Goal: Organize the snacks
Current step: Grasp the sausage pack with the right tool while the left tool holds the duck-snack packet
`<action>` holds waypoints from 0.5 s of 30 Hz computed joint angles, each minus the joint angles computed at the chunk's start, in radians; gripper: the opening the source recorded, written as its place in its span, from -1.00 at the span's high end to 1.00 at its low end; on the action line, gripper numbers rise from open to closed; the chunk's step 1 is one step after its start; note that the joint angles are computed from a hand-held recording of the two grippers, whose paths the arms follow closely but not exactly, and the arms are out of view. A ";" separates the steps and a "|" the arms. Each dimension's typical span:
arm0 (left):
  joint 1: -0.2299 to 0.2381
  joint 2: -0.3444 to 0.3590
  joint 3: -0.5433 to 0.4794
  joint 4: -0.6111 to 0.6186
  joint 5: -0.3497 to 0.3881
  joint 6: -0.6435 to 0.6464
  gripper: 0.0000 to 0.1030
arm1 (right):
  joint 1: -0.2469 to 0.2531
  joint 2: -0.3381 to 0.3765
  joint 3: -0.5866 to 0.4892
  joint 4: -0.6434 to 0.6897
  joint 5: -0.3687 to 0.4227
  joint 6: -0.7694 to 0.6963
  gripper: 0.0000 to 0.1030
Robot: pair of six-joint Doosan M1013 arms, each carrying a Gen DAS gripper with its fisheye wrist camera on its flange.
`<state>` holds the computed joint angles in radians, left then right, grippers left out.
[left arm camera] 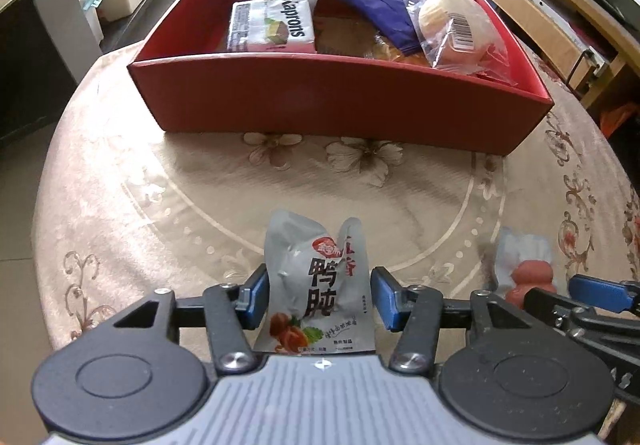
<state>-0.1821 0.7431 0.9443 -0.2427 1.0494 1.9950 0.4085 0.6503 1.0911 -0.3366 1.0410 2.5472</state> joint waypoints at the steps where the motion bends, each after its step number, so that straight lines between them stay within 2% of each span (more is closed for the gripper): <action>1: 0.000 -0.001 0.002 0.001 -0.001 -0.005 -0.03 | -0.002 -0.004 0.006 0.000 -0.004 0.017 -0.10; 4: -0.002 0.004 -0.006 0.005 0.000 -0.031 -0.06 | -0.008 -0.018 0.028 -0.008 -0.031 0.083 -0.47; 8: -0.006 0.009 -0.012 -0.001 0.001 -0.049 -0.26 | -0.013 -0.016 0.030 -0.003 -0.069 0.124 -0.62; 12: -0.011 0.008 -0.007 0.008 -0.012 -0.060 -0.32 | -0.011 0.032 -0.037 0.028 -0.009 0.060 -0.63; 13: -0.011 0.008 -0.006 0.008 -0.013 -0.059 -0.32 | -0.006 0.046 -0.057 0.016 0.017 0.047 -0.54; 15: -0.010 0.006 0.000 0.008 -0.022 -0.054 -0.32 | 0.002 0.069 -0.092 -0.024 0.066 0.032 -0.50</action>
<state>-0.1921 0.7489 0.9448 -0.2351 1.0272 1.9415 0.4100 0.7196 0.9996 -0.3610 1.1074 2.5789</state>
